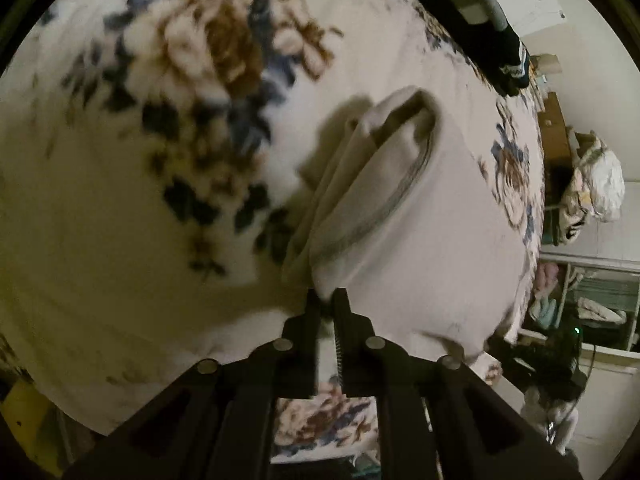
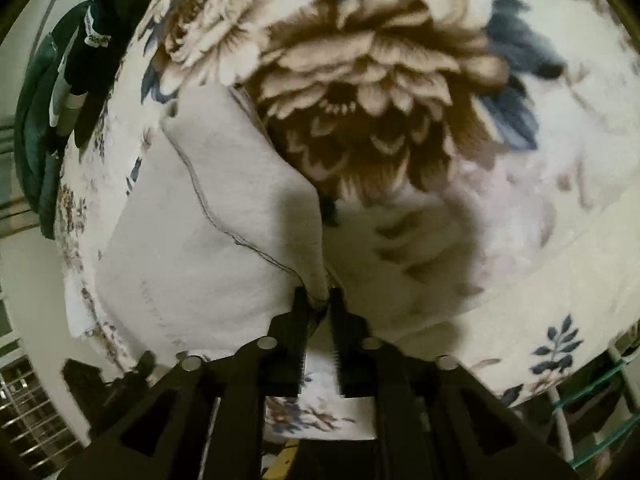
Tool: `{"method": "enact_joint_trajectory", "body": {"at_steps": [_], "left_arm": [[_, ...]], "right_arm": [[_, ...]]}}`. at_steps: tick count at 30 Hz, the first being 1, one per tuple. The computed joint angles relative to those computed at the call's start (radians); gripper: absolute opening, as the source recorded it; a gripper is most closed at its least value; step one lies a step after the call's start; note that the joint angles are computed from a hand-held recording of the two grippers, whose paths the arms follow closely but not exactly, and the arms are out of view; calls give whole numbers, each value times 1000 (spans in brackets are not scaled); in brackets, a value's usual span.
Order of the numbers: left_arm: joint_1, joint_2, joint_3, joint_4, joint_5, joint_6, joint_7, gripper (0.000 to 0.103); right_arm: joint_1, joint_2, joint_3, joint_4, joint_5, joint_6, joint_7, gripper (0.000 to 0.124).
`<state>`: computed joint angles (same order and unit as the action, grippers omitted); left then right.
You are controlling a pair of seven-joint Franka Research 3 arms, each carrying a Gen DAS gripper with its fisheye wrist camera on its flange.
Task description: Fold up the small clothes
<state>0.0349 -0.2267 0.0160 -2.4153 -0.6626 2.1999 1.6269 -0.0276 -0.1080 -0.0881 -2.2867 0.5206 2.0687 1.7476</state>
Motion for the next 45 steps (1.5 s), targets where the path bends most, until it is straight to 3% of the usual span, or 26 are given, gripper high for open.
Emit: {"method": "enact_joint_trajectory", "body": {"at_steps": [3, 5, 6, 12, 18, 21, 22, 23, 25, 28, 34, 38, 41, 42, 44, 45], "left_arm": [[-20, -43, 56, -21, -45, -5, 22, 33], [26, -61, 27, -25, -74, 17, 46, 64], [48, -57, 16, -20, -113, 33, 76, 65], [28, 102, 7, 87, -277, 75, 208, 65], [54, 260, -86, 195, -254, 69, 247, 66], [73, 263, -115, 195, -260, 99, 253, 66], [73, 258, -119, 191, -262, 111, 250, 65], [73, 254, -121, 187, -265, 119, 254, 49], [71, 237, -121, 181, -259, 124, 260, 20], [64, 216, -123, 187, -233, 140, 224, 16], [51, 176, -105, 243, -198, 95, 165, 15], [60, 224, -94, 392, -166, 52, 127, 15], [34, 312, -56, 558, -134, 31, 105, 15], [30, 364, -48, 645, -129, 19, 92, 15], [95, 476, -129, 820, -81, 49, 67, 15], [127, 535, -177, 907, -46, 76, 43, 15]], "right_arm": [[-13, -17, -24, -17, 72, -3, -59, 57], [-23, -33, -34, -28, 113, 14, -105, 68], [-27, -35, -39, -30, 130, 22, -127, 72], [-41, 71, -53, 21, 345, -6, -302, 77], [-55, 208, -14, 83, 482, -33, -384, 77], [-55, 234, 5, 99, 506, -22, -392, 76], [-54, 235, 9, 99, 513, -18, -394, 71], [-51, 235, 13, 102, 509, -11, -392, 64], [-44, 229, 20, 102, 495, 3, -386, 38], [-28, 202, 27, 96, 472, 40, -360, 18], [-3, 141, 24, 139, 386, 39, -250, 15], [10, 151, 25, 269, 347, 0, -194, 14], [14, 231, 33, 443, 342, -24, -169, 14], [41, 278, 7, 530, 331, -50, -148, 14], [14, 382, 57, 705, 320, -35, -128, 14], [-39, 438, 135, 792, 295, -2, -118, 14]]}}
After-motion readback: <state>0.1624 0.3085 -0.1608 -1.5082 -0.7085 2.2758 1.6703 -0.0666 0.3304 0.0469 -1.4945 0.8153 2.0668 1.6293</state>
